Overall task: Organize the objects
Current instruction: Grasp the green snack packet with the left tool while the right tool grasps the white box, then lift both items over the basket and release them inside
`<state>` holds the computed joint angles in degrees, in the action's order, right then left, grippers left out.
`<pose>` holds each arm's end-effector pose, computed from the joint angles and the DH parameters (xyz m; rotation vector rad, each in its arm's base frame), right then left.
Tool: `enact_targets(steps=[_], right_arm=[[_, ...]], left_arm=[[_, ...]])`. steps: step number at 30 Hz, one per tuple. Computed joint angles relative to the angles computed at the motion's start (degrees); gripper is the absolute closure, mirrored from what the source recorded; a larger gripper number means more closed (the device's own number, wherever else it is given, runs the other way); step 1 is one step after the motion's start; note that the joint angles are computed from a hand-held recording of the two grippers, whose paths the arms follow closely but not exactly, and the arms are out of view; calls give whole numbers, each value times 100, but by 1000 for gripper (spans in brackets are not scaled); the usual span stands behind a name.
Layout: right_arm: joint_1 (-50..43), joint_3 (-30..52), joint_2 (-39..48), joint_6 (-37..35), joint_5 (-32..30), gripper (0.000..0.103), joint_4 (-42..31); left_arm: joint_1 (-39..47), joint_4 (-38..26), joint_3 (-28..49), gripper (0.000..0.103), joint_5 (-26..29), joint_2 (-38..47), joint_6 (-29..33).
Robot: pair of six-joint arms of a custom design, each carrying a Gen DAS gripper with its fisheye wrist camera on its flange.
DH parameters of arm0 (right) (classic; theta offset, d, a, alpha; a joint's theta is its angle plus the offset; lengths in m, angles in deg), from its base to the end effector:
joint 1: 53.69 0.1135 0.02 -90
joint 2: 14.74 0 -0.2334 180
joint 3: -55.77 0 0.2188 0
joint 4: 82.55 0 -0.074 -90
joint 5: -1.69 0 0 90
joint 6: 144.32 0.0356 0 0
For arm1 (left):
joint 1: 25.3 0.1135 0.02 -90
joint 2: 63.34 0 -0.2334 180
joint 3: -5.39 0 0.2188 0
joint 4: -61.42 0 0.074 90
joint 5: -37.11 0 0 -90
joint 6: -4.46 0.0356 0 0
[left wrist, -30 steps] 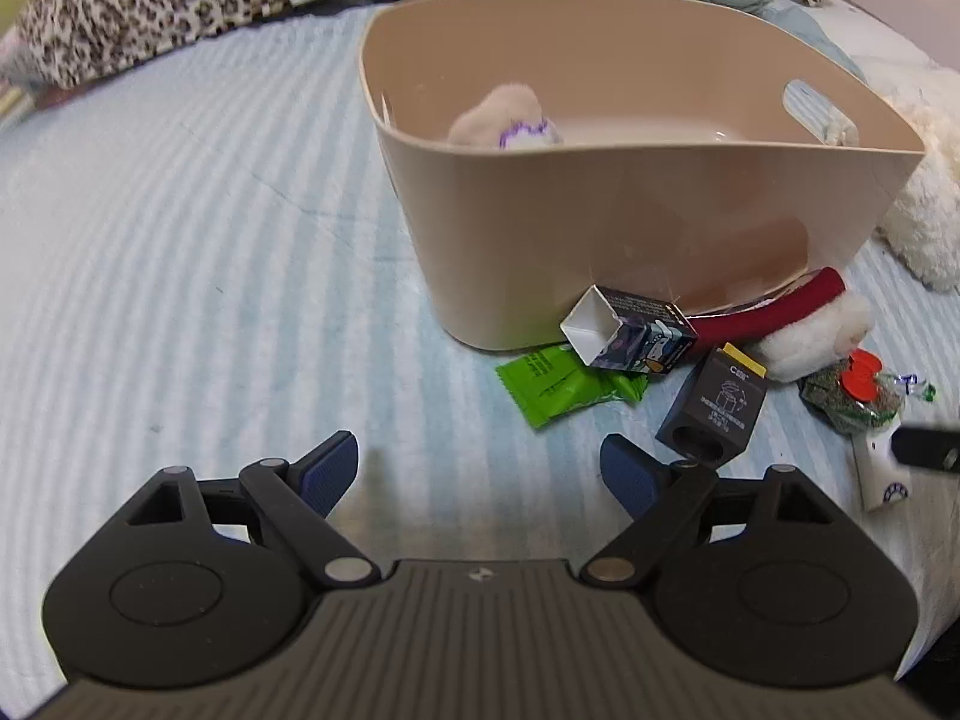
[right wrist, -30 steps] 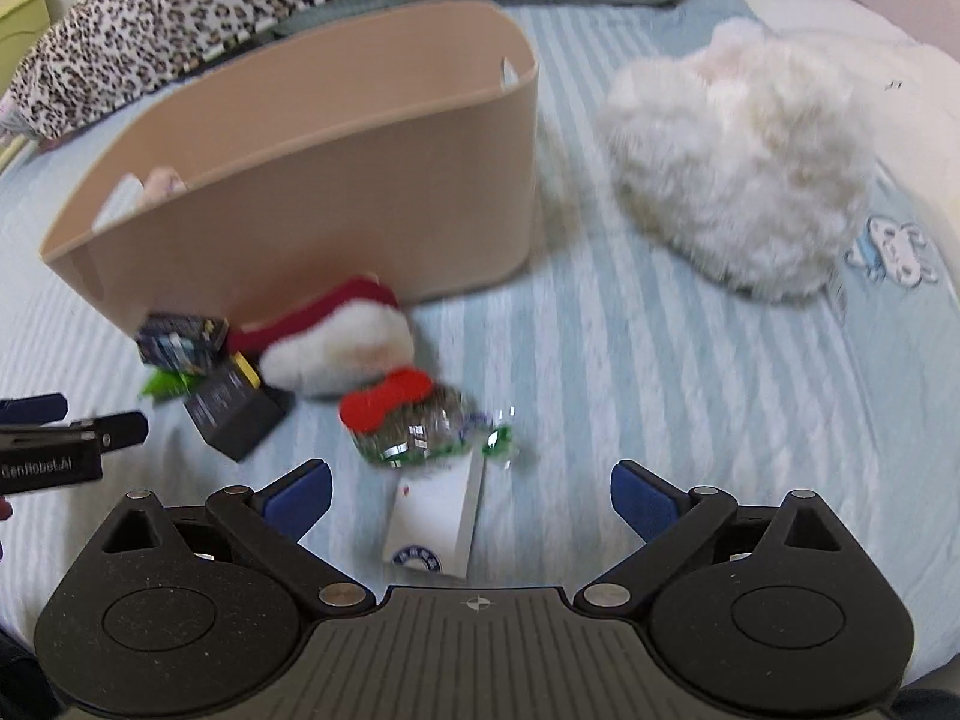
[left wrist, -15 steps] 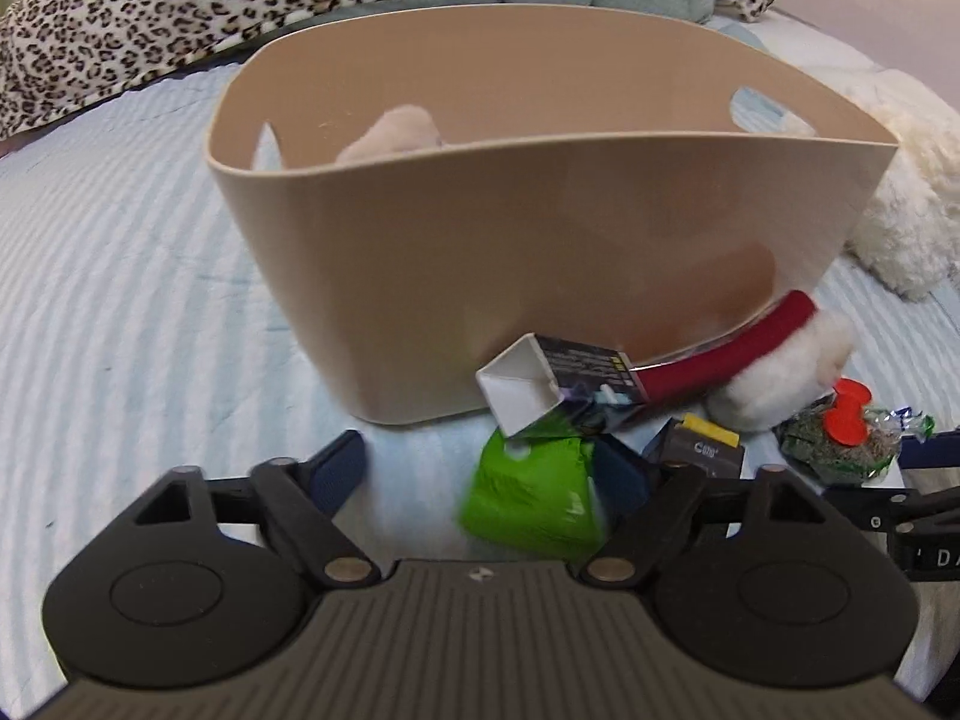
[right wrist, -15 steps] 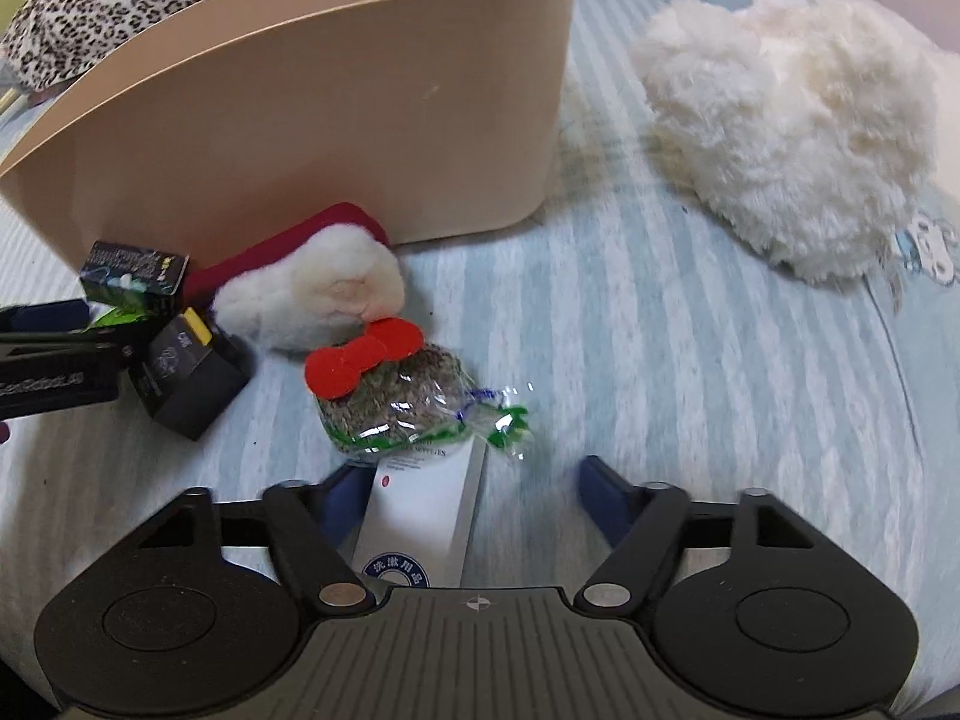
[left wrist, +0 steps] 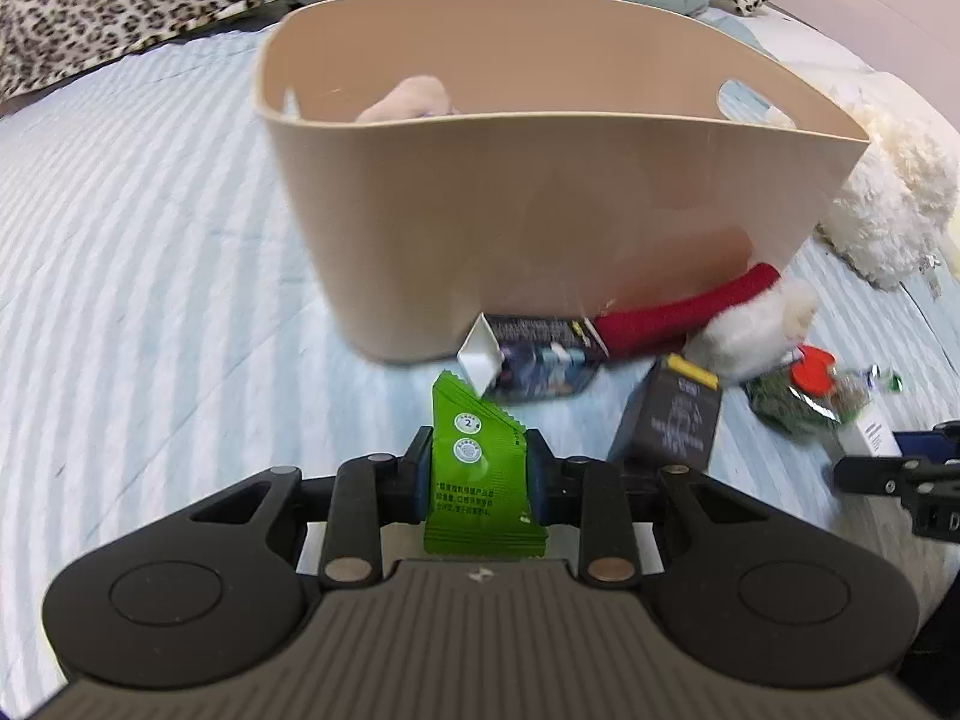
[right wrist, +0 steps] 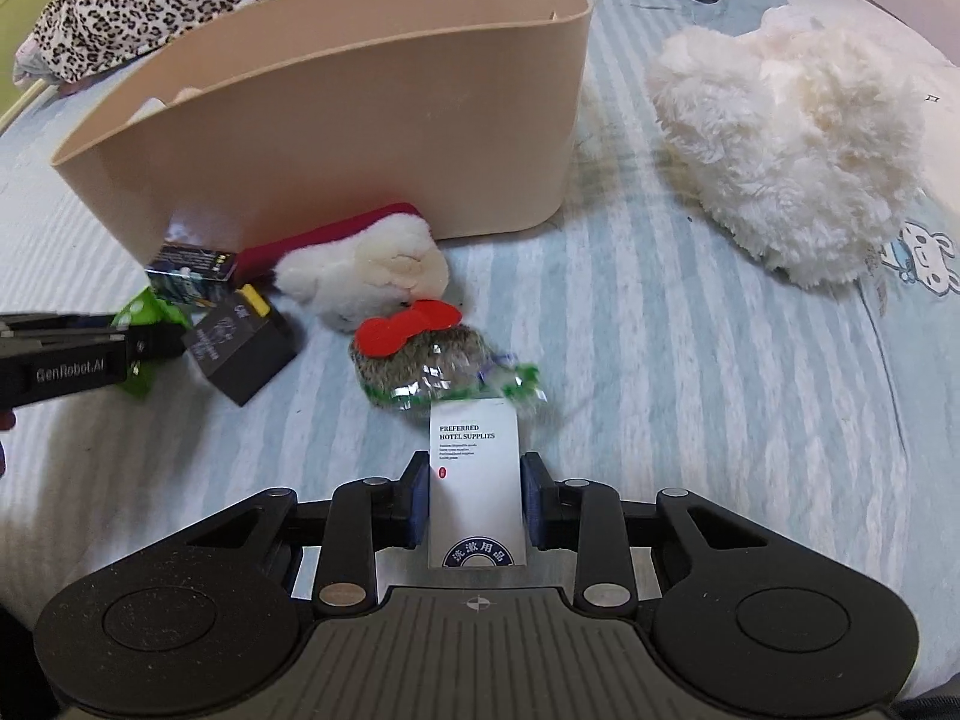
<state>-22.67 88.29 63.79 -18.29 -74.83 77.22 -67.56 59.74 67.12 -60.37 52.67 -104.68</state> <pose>0.1494 0.0801 0.0854 0.1829 2.6628 0.0471 0.2335 -0.2059 0.0551 0.4618 2.5129 -0.2556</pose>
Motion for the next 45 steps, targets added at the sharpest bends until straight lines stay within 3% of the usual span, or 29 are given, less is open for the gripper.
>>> enact_targets(steps=[6, 10, 14, 18, 26, 36, 41, 45], right_arm=[[333, -200, -1593, 314, 194, 75, -1127], [203, -79, -2556, 140, 306, 75, -1883], [26, 268, -3101, -178, 412, 75, -2347], [-277, 657, -3015, -683, 390, 75, -2156], [-953, 1572, -1922, -1569, 116, 75, -1178], [-1471, 2736, 410, -2081, -268, 75, 73], [-1500, 3203, 1540, -2225, -232, 74, 267], [-1473, 3427, 2098, -2256, -186, 73, 234]], left_arm=[[-149, -114, -769, 71, -351, -1030, -108], [-329, -283, -1080, 71, -649, -1863, -87], [-518, -463, -954, 71, -980, -2331, 52], [-587, -650, -670, 71, -1204, -2593, 198], [-350, -806, 516, 71, -1329, -1960, 535], [-103, -1463, 2753, 71, -1293, 108, 717], [-45, -1947, 3561, 71, -1161, 902, 660], [-2, -2182, 3760, 70, -1045, 1125, 552]])
